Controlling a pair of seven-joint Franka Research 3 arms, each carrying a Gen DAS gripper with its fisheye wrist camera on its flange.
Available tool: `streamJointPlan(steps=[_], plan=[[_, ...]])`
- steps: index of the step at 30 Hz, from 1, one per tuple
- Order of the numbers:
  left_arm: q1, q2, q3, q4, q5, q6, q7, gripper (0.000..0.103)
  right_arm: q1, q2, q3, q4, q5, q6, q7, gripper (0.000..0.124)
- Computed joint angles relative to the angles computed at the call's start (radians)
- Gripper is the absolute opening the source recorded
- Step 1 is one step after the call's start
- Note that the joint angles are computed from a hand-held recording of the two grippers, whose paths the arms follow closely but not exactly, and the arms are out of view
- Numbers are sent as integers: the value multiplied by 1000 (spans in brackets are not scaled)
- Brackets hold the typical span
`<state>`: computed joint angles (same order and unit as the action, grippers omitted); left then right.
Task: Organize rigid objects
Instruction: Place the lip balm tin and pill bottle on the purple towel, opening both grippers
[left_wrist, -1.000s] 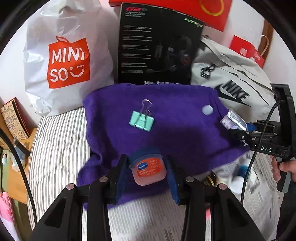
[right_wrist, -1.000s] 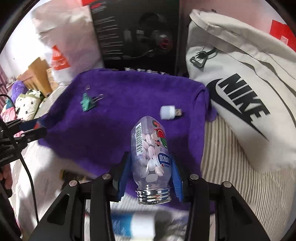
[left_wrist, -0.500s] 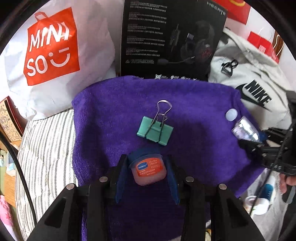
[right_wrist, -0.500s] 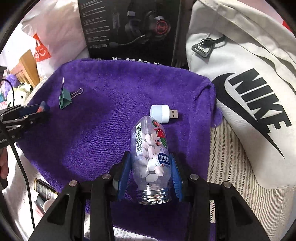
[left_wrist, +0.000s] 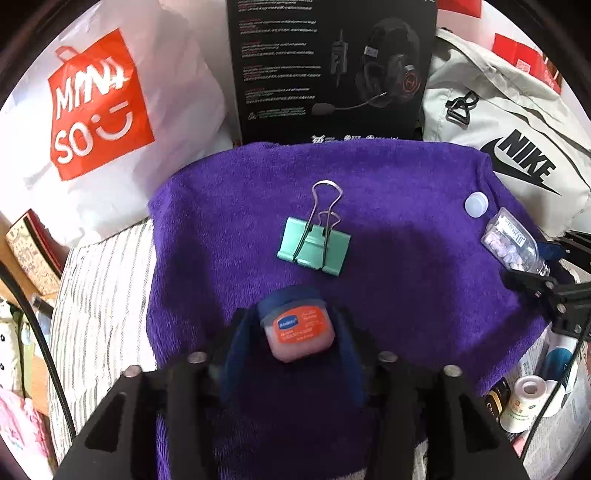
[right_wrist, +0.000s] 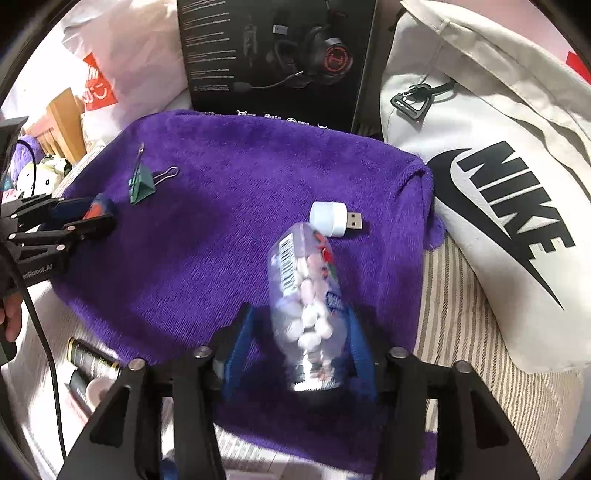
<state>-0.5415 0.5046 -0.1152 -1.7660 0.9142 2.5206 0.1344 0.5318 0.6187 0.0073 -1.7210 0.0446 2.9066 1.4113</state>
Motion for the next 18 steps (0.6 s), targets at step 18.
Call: streamJointPlan(steps=[18], plan=[[-56, -151, -73, -160, 167, 39, -206, 74, -152, -368, 170, -504, 253, 207, -68, 67]])
